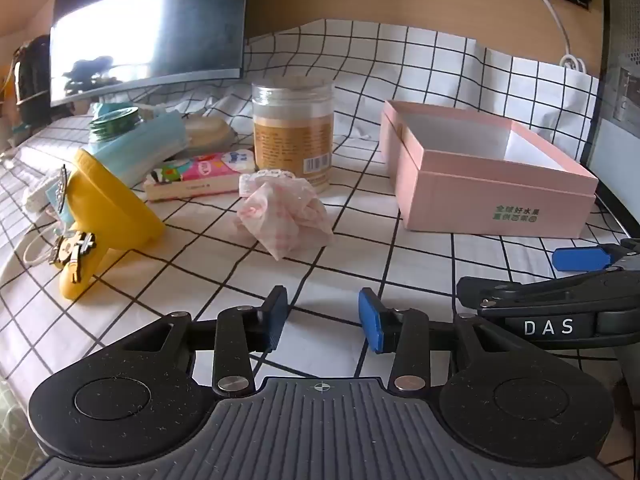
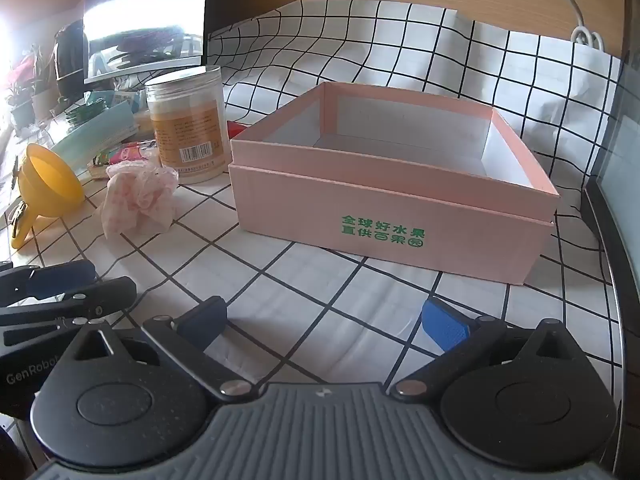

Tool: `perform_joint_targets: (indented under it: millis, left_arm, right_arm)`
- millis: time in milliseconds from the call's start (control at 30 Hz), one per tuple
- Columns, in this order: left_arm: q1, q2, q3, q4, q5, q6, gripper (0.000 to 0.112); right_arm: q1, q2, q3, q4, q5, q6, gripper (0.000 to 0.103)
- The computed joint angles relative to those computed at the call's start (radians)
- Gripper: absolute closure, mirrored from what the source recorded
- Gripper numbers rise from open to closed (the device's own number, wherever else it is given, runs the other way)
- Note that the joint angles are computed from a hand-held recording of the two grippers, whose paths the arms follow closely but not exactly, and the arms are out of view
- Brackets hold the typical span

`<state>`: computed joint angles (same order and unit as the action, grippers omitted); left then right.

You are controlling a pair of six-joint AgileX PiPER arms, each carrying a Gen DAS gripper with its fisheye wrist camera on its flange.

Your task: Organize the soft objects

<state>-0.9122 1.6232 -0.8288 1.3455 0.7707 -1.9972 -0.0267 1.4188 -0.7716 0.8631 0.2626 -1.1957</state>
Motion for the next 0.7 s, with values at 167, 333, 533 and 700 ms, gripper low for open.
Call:
perform_joint_targets:
  millis: [167, 333, 533, 700]
  left_arm:
    - [0.001, -0.001, 0.002, 0.006, -0.002, -0.008, 0.068]
    - [-0.001, 0.000, 0.002, 0.008, 0.001, -0.010, 0.068]
    - [-0.001, 0.000, 0.002, 0.009, 0.001, -0.011, 0.068]
    - [-0.001, 0.000, 0.002, 0.009, 0.001, -0.011, 0.068]
  right_arm:
    - [0.000, 0.000, 0.000, 0.001, 0.000, -0.001, 0.000]
    - [0.000, 0.000, 0.000, 0.001, 0.000, -0.001, 0.000]
    - [0.000, 0.000, 0.000, 0.001, 0.000, -0.001, 0.000]
    - [0.000, 0.000, 0.000, 0.001, 0.000, -0.001, 0.000]
